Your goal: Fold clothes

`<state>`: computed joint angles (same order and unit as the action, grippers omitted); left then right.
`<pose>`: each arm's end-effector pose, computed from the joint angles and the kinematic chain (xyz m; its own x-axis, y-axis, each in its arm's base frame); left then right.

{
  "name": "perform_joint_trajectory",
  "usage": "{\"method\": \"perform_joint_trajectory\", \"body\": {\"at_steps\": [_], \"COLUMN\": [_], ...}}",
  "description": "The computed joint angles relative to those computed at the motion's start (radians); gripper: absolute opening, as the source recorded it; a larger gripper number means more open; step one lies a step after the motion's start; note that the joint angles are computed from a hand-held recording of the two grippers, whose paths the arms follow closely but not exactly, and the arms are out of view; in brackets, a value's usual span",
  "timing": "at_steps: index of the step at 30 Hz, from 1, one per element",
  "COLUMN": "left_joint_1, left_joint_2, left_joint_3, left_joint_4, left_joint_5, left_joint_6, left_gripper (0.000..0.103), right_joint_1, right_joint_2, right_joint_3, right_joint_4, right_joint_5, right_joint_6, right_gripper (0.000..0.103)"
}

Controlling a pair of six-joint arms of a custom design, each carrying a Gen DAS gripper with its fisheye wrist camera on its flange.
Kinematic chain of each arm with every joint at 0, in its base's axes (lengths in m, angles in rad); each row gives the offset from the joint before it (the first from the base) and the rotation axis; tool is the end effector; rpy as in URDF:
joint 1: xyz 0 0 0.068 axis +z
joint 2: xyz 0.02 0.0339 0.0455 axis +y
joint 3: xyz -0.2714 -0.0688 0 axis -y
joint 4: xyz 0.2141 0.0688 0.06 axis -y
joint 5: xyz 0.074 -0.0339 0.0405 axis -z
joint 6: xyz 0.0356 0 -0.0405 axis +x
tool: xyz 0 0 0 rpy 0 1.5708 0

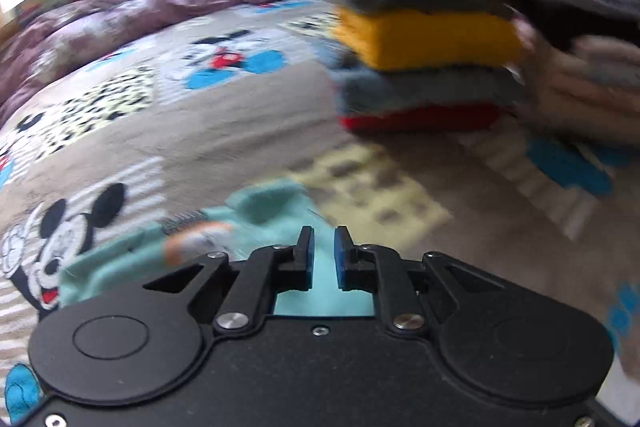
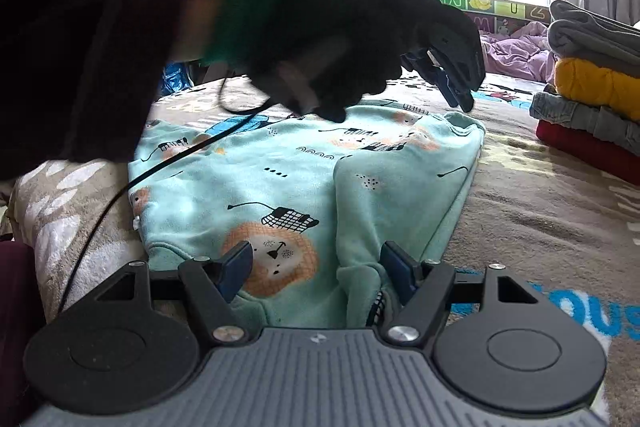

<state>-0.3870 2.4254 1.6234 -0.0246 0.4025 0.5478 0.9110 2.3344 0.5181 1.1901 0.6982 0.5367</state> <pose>0.4476 -0.1975 0.1010 -0.2727 0.6286 -0.7283 0.8610 0.4973 0.1068 0.1995 0.2198 0.0279 -0.4549 0.0525 -0.8890 -0.0621 0.9940 0.0905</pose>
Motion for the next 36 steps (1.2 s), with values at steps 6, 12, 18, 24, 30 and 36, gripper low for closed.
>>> {"method": "perform_joint_trajectory", "body": {"at_steps": [6, 12, 18, 24, 30, 36], "left_joint_1": [-0.049, -0.066, -0.023, 0.089, 0.254, 0.446], "left_joint_2": [0.15, 0.301, 0.195, -0.081, -0.304, -0.377], "left_joint_3": [0.165, 0.521, 0.383, -0.078, -0.483, -0.72], "left_joint_4": [-0.02, -0.207, -0.084, 0.135, 0.308, 0.417], "left_joint_5": [-0.139, -0.245, -0.227, -0.099, 0.085, 0.273], "left_joint_6": [-0.007, -0.064, -0.186, -0.229, -0.206, -0.269], "left_gripper": [0.012, 0.012, 0.012, 0.042, 0.048, 0.066], "right_joint_1": [0.002, -0.003, -0.005, 0.018, 0.084, 0.177], "right_joint_2": [-0.003, 0.002, 0.005, 0.0, -0.043, -0.093], "right_joint_3": [0.005, 0.008, -0.002, -0.015, -0.036, -0.031], "right_joint_4": [-0.013, -0.01, 0.019, 0.04, -0.016, -0.173], "right_joint_5": [0.004, -0.008, -0.017, 0.037, 0.149, 0.266], "right_joint_6": [-0.005, -0.014, -0.015, -0.013, 0.016, 0.125], "right_gripper": [0.071, 0.074, 0.075, 0.074, 0.074, 0.074]}}
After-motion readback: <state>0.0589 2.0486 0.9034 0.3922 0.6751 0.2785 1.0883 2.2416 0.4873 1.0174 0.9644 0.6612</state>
